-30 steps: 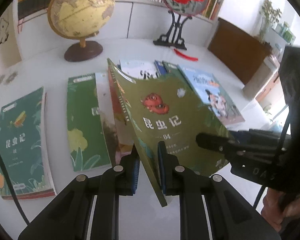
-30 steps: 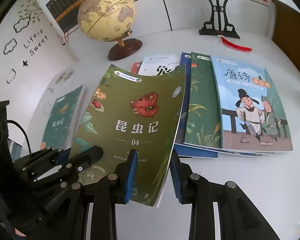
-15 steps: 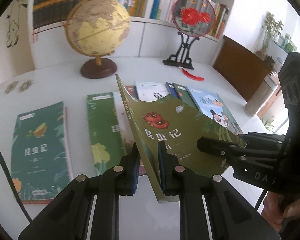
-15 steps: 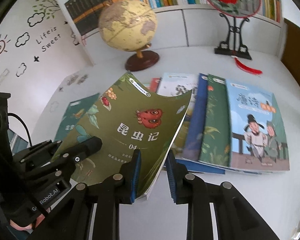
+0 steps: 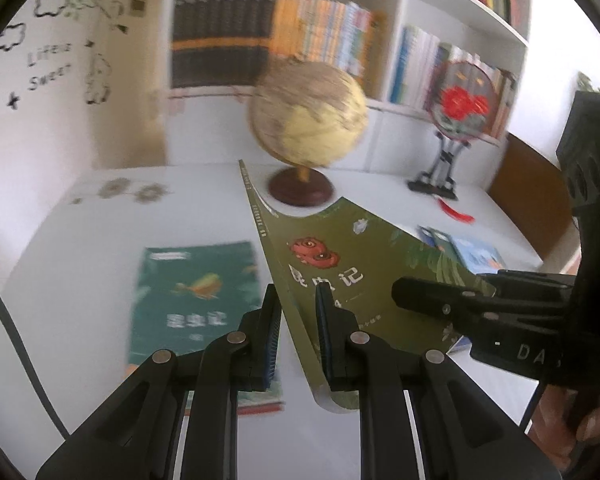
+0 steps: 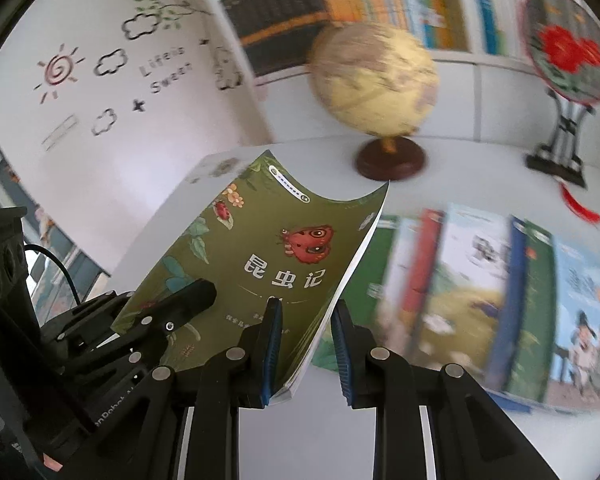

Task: Organize books
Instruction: 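Lift the olive book and carry it over the dark green book, then lower the olive book onto the dark green book and open the left tool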

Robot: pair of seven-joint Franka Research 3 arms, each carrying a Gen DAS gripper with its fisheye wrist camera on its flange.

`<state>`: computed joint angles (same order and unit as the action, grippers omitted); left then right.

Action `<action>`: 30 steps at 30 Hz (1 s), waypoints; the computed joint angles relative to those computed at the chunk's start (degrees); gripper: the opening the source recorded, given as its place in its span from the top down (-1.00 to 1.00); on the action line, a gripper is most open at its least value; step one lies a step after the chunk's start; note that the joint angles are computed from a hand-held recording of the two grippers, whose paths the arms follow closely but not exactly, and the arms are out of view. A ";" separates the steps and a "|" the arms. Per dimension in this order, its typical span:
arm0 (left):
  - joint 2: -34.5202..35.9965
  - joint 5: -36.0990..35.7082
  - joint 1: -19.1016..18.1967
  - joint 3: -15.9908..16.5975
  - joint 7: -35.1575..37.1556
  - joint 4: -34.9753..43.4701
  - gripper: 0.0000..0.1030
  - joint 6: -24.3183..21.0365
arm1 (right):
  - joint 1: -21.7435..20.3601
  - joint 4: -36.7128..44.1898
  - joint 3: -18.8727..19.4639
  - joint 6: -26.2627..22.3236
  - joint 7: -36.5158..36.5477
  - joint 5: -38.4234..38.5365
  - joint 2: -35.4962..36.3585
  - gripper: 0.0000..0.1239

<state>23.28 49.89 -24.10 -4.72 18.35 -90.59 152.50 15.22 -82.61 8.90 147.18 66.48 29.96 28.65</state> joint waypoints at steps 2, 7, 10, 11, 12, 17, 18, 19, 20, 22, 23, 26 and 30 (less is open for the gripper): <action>-1.61 2.38 -0.18 1.45 -2.91 -1.75 0.73 -0.31 | 0.72 3.00 0.69 -0.87 -0.67 -0.37 1.86 0.61; -3.80 6.80 1.53 1.97 -8.26 -5.09 0.73 -0.11 | 3.02 10.28 1.14 -3.00 -0.73 -2.24 6.68 0.61; -3.80 8.13 3.02 1.86 -10.93 -6.37 0.73 0.73 | 4.47 14.51 1.02 -4.33 0.15 -3.65 9.79 0.61; -3.70 8.08 3.55 1.71 -11.32 -6.67 0.73 1.20 | 4.79 16.01 0.95 -4.94 0.46 -4.10 10.87 0.61; -3.29 7.45 4.34 1.56 -11.52 -7.00 0.73 2.00 | 5.31 17.53 0.74 -5.48 0.97 -4.75 12.00 0.61; -1.67 4.58 6.43 1.55 -11.86 -8.83 0.73 5.20 | 7.57 24.83 -0.55 -7.84 3.99 -8.37 17.64 0.60; -1.46 3.15 7.10 1.39 -11.49 -9.69 0.73 6.19 | 7.95 26.47 -0.81 -8.70 4.73 -9.07 18.97 0.60; -1.43 2.19 7.23 1.52 -11.70 -10.43 0.73 6.31 | 8.14 27.49 -0.92 -9.31 5.29 -9.55 19.79 0.60; -1.59 1.94 7.20 1.82 -12.10 -11.29 0.73 6.80 | 8.35 28.47 -1.04 -9.98 5.90 -10.01 20.67 0.59; -1.67 0.29 8.00 2.06 -12.90 -13.18 0.73 8.92 | 8.32 27.75 -1.03 -9.75 6.14 -10.39 20.70 0.59; -1.70 -0.38 8.22 2.25 -13.37 -13.80 0.73 9.94 | 8.20 27.86 -0.76 -10.36 6.13 -10.38 20.99 0.59; -1.63 -1.60 8.28 2.94 -13.81 -14.86 0.72 10.97 | 8.28 27.35 -0.87 -11.73 6.66 -10.82 21.16 0.59; -1.36 -5.30 8.93 1.87 -9.96 -14.80 0.60 8.69 | 8.47 27.49 -1.00 -13.34 7.74 -11.26 22.23 0.59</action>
<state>21.92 44.58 -15.17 -2.86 8.39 -105.39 161.19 23.70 -55.12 7.90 133.84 74.22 18.70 50.89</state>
